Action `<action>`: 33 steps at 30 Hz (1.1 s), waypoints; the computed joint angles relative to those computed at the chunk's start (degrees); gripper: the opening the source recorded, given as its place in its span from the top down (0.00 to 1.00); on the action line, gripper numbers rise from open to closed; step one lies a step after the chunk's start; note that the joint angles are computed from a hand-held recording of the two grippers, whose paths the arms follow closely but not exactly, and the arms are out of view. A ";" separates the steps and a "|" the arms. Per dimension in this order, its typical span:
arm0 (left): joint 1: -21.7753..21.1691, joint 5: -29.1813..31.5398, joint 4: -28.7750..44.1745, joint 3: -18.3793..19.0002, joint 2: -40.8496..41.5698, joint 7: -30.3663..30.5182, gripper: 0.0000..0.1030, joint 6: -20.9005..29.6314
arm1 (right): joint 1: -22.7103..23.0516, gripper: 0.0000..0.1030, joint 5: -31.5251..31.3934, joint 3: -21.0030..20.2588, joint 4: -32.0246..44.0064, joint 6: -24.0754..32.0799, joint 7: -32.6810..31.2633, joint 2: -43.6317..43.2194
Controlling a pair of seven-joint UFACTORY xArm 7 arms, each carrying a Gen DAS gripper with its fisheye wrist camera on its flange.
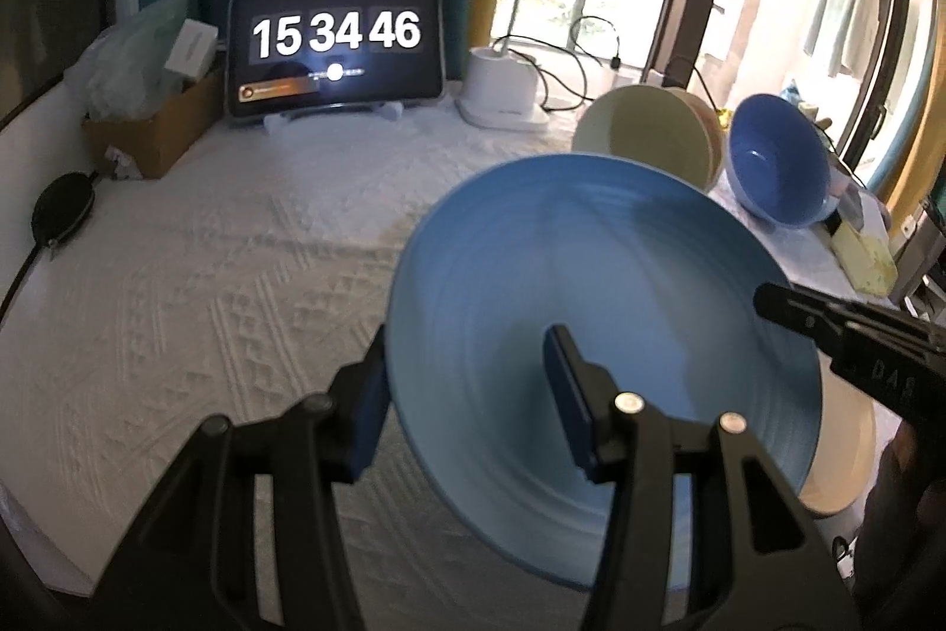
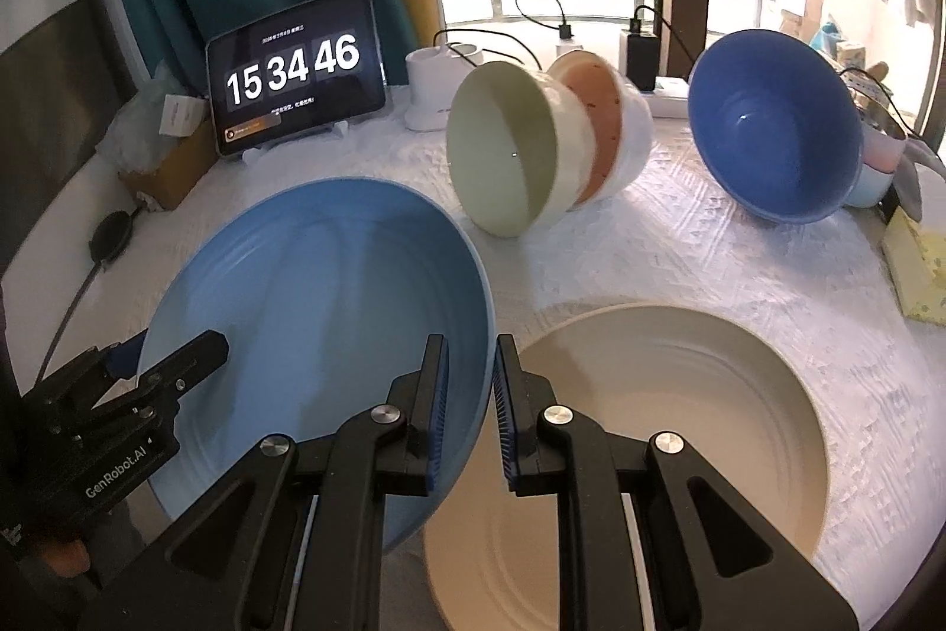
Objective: Organize plates and bowls
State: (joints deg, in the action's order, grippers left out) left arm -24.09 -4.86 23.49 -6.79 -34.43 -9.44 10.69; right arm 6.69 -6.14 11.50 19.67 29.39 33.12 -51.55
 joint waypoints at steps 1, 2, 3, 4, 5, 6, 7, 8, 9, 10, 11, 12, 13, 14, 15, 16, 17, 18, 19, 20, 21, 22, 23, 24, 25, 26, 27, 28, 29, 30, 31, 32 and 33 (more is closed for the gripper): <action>0.03 0.10 0.01 -0.44 -0.20 -0.27 0.51 0.15 | 0.02 0.84 0.01 -0.25 -0.35 0.11 -0.07 -0.62; 0.06 0.21 -0.07 -0.83 -0.40 -0.55 0.51 0.24 | 0.04 0.84 0.06 -0.49 -0.69 0.29 -0.15 -1.27; 0.14 0.41 0.01 -1.39 -0.50 -0.94 0.51 0.44 | 0.07 0.84 0.15 -0.72 -1.08 0.52 -0.23 -2.01; 0.18 0.58 -0.02 -1.75 -0.63 -1.26 0.51 0.53 | 0.08 0.84 0.26 -0.98 -1.47 0.72 -0.34 -2.74; 0.22 0.81 0.02 -2.22 -0.78 -1.64 0.51 0.74 | 0.05 0.84 0.35 -1.26 -1.77 0.86 -0.52 -3.35; 0.22 1.04 0.07 -2.67 -0.87 -2.02 0.51 0.88 | 0.00 0.84 0.45 -1.49 -2.18 1.09 -0.65 -4.20; 0.24 1.29 0.17 -3.11 -0.92 -2.44 0.51 1.04 | -0.05 0.84 0.59 -1.56 -2.42 1.33 -0.70 -4.80; 0.24 1.55 0.27 -3.50 -0.92 -2.82 0.51 1.12 | -0.13 0.84 0.69 -1.74 -2.71 1.42 -0.82 -5.33; 0.22 1.83 0.37 -3.91 -0.96 -3.20 0.51 1.24 | -0.19 0.84 0.80 -1.96 -3.09 1.71 -0.99 -6.16; 0.16 2.10 0.47 -4.31 -1.00 -3.59 0.51 1.39 | -0.29 0.84 0.93 -2.24 -3.56 2.01 -1.15 -7.13; 0.06 2.34 0.52 -4.50 -1.05 -3.86 0.51 1.48 | -0.36 0.84 1.07 -2.38 -3.86 2.27 -1.28 -7.81; 0.05 2.62 0.61 -4.96 -1.09 -4.31 0.51 1.61 | -0.46 0.84 1.22 -2.63 -4.30 2.59 -1.44 -8.75; 0.05 2.93 0.71 -5.43 -1.13 -4.77 0.51 1.78 | -0.51 0.84 1.36 -2.95 -4.72 2.99 -1.74 -9.68; 0.07 3.23 0.77 -5.81 -1.21 -5.22 0.51 1.94 | -0.60 0.84 1.51 -3.23 -5.15 3.39 -1.99 -10.63; 0.14 3.59 0.84 -6.34 -1.28 -5.75 0.51 2.08 | -0.69 0.84 1.67 -3.43 -5.52 3.72 -2.22 -11.42; 0.22 3.94 0.91 -6.84 -1.37 -6.33 0.51 2.22 | -0.79 0.84 1.86 -3.77 -5.99 4.04 -2.47 -12.39; 0.27 4.29 0.98 -7.27 -1.49 -6.87 0.51 2.43 | -0.90 0.84 2.07 -3.95 -6.30 4.11 -2.66 -12.91; 0.30 4.65 1.07 -7.71 -1.57 -7.41 0.51 2.68 | -0.99 0.84 2.23 -4.19 -6.62 4.33 -2.95 -13.59; 0.35 5.03 1.16 -8.20 -1.66 -7.99 0.51 2.95 | -1.12 0.84 2.40 -4.49 -6.99 4.64 -3.24 -14.49; 0.29 5.39 1.15 -8.47 -1.84 -8.41 0.51 3.15 | -1.23 0.84 2.59 -4.71 -7.31 4.90 -3.49 -15.30; 0.36 5.82 1.25 -8.95 -1.87 -8.92 0.51 3.34 | -1.35 0.84 2.74 -5.04 -7.71 5.18 -3.86 -16.19; 0.34 6.19 1.35 -9.31 -1.87 -9.41 0.51 3.52 | -1.51 0.84 2.89 -5.31 -8.10 5.42 -4.20 -17.05; 0.32 6.53 1.46 -9.69 -1.88 -9.93 0.51 3.72 | -1.66 0.84 3.09 -5.54 -8.45 5.64 -4.48 -17.80; 0.35 6.93 1.63 -10.19 -1.88 -10.50 0.51 3.92 | -1.82 0.84 3.27 -5.85 -8.83 5.95 -4.83 -18.65; 0.41 7.37 1.81 -10.69 -1.83 -11.06 0.51 4.08 | -2.04 0.84 3.41 -6.25 -9.26 6.33 -5.27 -19.61; 0.39 7.76 1.98 -11.02 -1.73 -11.53 0.51 4.23 | -2.25 0.84 3.59 -6.61 -9.68 6.79 -5.67 -20.62; 0.36 8.14 2.19 -11.47 -1.64 -12.07 0.51 4.45 | -2.46 0.84 3.80 -6.82 -10.01 7.16 -5.95 -21.46; 0.36 8.55 2.33 -11.95 -1.63 -12.65 0.51 4.64 | -2.73 0.84 3.96 -7.25 -10.47 7.75 -6.40 -22.69; 0.40 8.99 2.54 -12.37 -1.52 -13.17 0.51 4.81 | -3.03 0.84 4.14 -7.63 -10.86 8.27 -6.81 -23.75; 0.40 9.42 2.80 -12.77 -1.30 -13.66 0.51 4.98 | -3.29 0.84 4.34 -7.82 -11.14 8.60 -7.12 -24.48; 0.37 9.87 3.10 -13.15 -1.03 -14.08 0.51 5.17 | -3.66 0.84 4.48 -8.26 -11.52 9.11 -7.57 -25.54; 0.28 10.23 3.30 -13.22 -0.78 -14.34 0.51 5.24 | -3.97 0.84 4.66 -8.50 -11.74 9.38 -7.93 -26.12; 0.22 10.59 3.61 -13.54 -0.49 -14.74 0.51 5.39 | -4.23 0.84 4.89 -8.57 -11.93 9.61 -8.12 -26.65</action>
